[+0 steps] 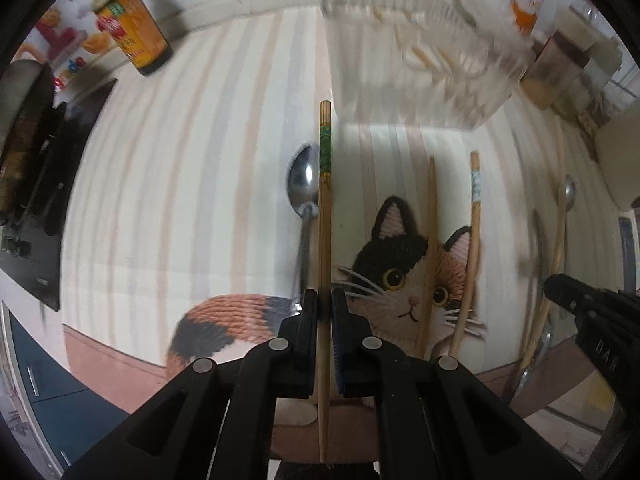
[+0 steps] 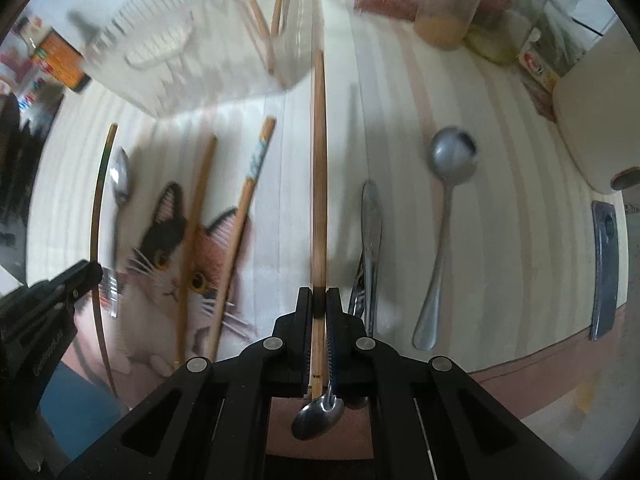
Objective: Organize utensils
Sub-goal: 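Lift both held chopsticks and carry them over the clear basket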
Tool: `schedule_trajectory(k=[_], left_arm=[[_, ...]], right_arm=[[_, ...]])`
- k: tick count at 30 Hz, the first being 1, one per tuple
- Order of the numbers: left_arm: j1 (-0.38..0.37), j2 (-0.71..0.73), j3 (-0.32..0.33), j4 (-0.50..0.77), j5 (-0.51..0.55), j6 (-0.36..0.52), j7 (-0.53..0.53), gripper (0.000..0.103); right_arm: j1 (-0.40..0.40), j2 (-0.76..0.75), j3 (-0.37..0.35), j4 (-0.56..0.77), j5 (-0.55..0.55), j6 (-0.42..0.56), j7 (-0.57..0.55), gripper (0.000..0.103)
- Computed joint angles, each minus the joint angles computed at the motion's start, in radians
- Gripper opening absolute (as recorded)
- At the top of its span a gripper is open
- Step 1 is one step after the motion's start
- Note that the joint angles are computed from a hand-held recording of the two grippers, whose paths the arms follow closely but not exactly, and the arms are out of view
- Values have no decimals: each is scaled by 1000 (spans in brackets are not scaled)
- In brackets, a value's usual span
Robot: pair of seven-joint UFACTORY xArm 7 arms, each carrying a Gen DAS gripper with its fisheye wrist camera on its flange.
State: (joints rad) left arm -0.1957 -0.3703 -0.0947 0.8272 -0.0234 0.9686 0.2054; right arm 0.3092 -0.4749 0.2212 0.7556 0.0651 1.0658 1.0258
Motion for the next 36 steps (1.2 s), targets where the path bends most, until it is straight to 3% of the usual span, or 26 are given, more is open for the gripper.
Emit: schedule_trajectory(k=[8, 17, 24, 36], left_arm=[[15, -80, 38, 71, -54, 33, 17, 4], [1, 51, 53, 337, -172, 51, 47, 4], [-5, 318, 24, 676, -245, 135, 9, 4], [-44, 924, -29, 1366, -179, 469, -148, 5]], right_arm=[[-39, -106, -24, 58, -33, 31, -33, 6], [-106, -28, -64, 220, -47, -27, -136, 6], [-163, 161, -123, 397, -37, -102, -221, 6], [-219, 518, -185, 635, 113, -85, -379, 6]])
